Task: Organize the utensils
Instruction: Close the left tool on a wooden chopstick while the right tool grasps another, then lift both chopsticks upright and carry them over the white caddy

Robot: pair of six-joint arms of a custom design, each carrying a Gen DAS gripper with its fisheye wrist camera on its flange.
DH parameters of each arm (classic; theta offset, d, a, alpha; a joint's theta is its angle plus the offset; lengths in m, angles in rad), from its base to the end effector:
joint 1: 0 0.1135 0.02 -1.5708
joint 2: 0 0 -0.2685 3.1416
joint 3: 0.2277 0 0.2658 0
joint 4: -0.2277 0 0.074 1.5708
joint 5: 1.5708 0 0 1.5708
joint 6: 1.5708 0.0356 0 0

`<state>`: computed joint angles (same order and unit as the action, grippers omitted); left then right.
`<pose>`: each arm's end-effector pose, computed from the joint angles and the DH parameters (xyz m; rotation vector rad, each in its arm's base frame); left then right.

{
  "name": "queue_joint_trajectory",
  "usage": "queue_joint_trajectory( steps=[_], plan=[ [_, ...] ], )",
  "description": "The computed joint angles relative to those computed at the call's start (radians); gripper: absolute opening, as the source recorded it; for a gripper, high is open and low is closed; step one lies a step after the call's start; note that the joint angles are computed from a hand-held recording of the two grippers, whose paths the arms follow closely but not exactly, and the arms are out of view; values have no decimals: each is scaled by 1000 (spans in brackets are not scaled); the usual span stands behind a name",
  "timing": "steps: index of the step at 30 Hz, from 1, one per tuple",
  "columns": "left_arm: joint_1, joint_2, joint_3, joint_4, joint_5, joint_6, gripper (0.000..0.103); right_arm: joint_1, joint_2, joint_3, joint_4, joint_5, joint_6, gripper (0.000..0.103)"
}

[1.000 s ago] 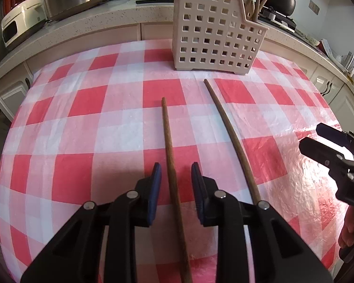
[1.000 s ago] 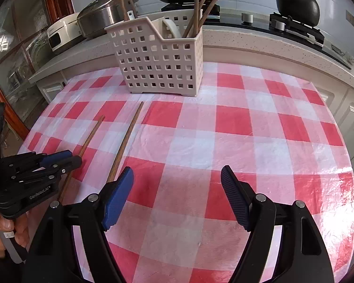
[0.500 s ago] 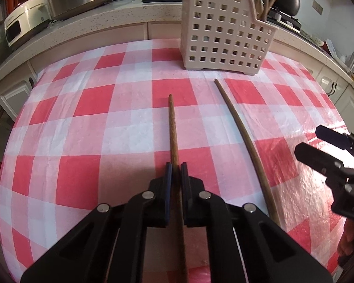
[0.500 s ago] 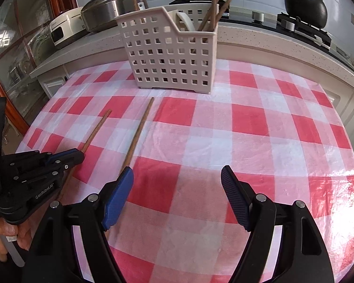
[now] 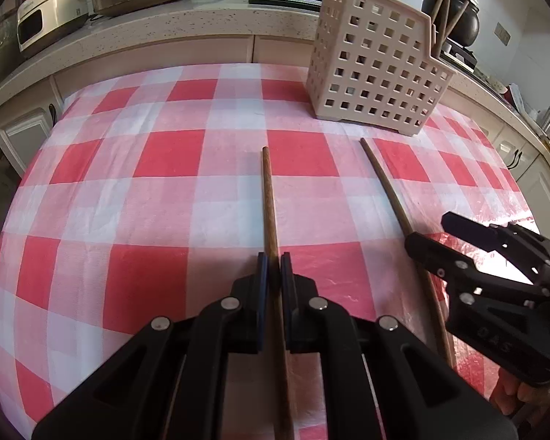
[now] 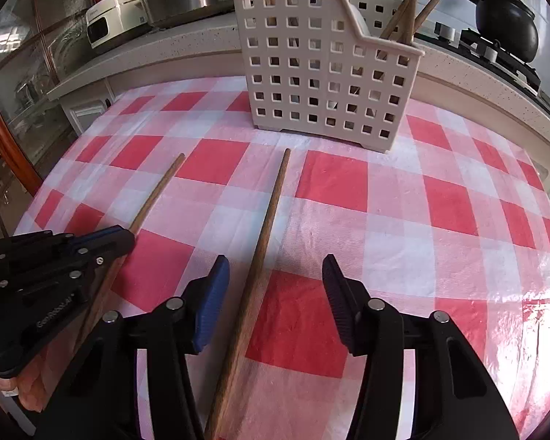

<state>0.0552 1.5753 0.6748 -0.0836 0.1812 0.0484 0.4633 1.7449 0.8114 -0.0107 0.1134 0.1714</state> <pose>0.2894 0.0096 0.1256 0.0611 2.5409 -0.1908 0.2996 0.1452 0.1169 -0.3193 2.4898 0.1184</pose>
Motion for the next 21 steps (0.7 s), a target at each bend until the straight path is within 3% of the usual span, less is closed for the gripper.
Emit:
queue_joint_trajectory(
  steps=[1,6,13,21],
  plan=[
    [4,1,1,0,4,1,7,-1,14,8,-2,-1,0,41],
    [16,11,9,2,19,2,7,16,40,26,13,35,-5,40],
    [38,17,18,-4,52,-7,7,3,37,16,37,26,-14,13],
    [31,-28,6,-18,50,-22,7,-56,-33,-41,44,-62,-12,8]
  ],
)
